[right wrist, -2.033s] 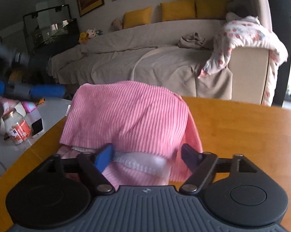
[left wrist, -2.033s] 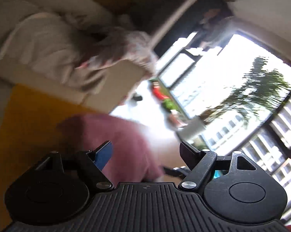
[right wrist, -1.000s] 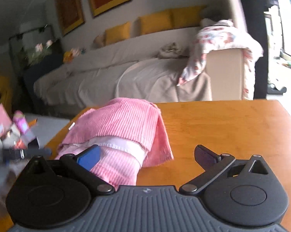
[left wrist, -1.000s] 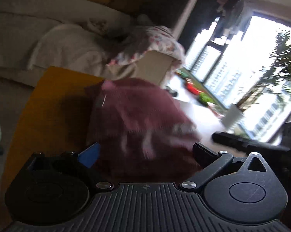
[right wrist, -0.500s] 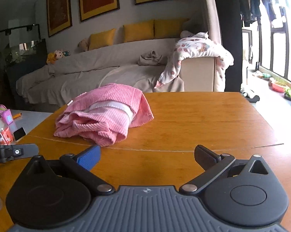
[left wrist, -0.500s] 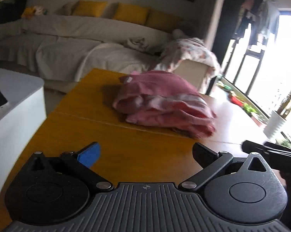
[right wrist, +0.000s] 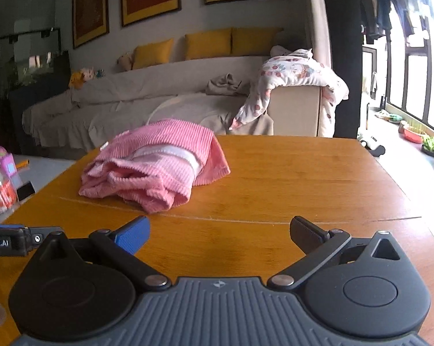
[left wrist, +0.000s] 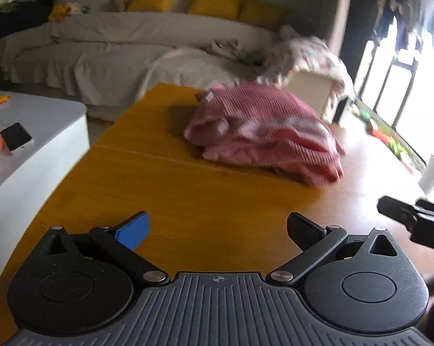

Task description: Fold clothes

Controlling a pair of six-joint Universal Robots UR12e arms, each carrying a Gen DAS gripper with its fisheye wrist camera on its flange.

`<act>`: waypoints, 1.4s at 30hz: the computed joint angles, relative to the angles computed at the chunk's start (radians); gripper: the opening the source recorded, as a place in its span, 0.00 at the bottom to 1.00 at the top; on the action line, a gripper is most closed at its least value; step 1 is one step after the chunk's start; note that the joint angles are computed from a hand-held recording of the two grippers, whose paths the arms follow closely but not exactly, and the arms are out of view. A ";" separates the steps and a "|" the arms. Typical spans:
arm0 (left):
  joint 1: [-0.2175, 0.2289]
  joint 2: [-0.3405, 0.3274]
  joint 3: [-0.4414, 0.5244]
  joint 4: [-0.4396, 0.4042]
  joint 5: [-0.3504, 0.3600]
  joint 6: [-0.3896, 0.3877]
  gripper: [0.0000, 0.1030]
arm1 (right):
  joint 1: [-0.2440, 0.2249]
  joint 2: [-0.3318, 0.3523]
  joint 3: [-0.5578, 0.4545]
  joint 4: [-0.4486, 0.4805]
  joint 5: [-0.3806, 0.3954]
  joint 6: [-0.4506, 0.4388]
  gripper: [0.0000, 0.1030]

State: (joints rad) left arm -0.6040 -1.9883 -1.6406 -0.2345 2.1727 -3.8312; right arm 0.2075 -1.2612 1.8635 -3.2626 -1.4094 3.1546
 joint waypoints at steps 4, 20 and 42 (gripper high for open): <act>-0.020 -0.030 0.021 0.064 0.087 0.098 1.00 | 0.001 0.000 0.002 -0.006 -0.003 0.012 1.00; -0.019 -0.035 0.042 0.015 0.079 0.146 1.00 | 0.006 -0.001 -0.002 0.008 -0.014 0.002 1.00; -0.015 -0.030 0.036 0.011 0.066 0.127 1.00 | 0.000 0.000 -0.002 0.010 0.007 0.021 1.00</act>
